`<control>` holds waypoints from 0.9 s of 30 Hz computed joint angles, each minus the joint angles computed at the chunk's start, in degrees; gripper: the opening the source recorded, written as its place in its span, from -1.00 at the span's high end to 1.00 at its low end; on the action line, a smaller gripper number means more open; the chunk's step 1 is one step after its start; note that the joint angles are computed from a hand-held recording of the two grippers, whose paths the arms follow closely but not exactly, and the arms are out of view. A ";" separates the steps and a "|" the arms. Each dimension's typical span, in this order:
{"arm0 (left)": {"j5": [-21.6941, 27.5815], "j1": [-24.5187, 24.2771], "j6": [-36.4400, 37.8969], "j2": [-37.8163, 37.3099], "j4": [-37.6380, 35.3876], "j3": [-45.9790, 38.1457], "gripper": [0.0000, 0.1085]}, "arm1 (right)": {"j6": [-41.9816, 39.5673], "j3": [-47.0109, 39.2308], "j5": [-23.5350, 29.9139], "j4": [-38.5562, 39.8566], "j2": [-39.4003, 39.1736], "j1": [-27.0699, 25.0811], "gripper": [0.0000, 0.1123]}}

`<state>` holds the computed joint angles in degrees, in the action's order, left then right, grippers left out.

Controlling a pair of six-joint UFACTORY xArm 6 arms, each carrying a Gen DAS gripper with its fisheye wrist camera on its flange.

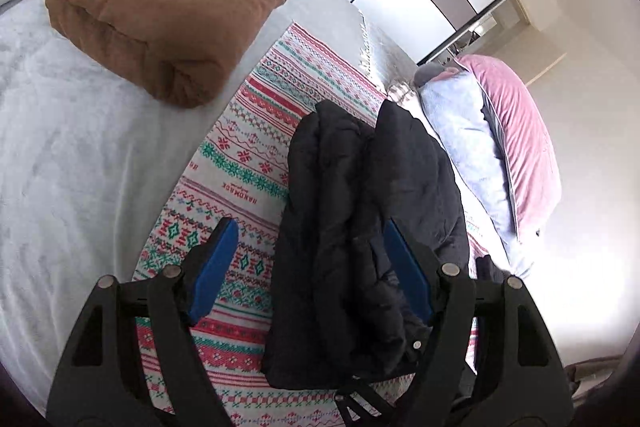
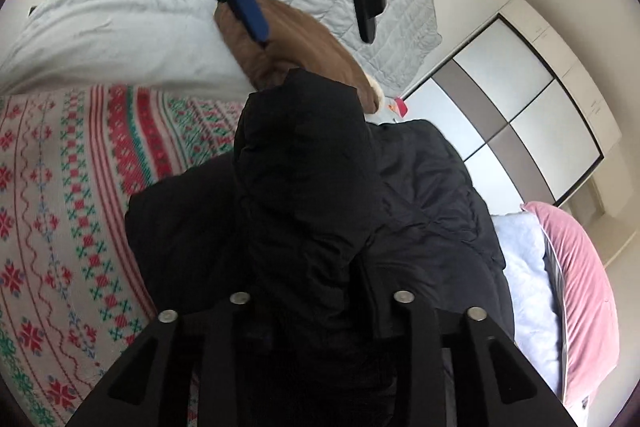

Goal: Fold large clothes

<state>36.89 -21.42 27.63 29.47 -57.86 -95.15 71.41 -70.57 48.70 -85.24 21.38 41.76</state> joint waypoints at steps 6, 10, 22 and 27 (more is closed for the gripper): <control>1.47 -0.77 1.47 0.73 0.81 -1.27 -0.38 | -2.52 9.96 -23.72 13.75 -13.59 -7.51 0.09; -1.16 -2.57 1.79 0.52 3.52 -0.93 -0.38 | 2.14 20.57 -46.71 13.63 -25.76 -15.97 -0.06; -5.59 -8.04 1.58 1.53 8.45 -2.61 -0.38 | -32.51 28.29 -50.15 63.06 -21.87 -22.71 0.43; -6.44 -9.03 0.20 2.79 9.38 -4.36 -0.38 | -56.32 28.82 -44.77 85.74 -20.76 -17.13 0.43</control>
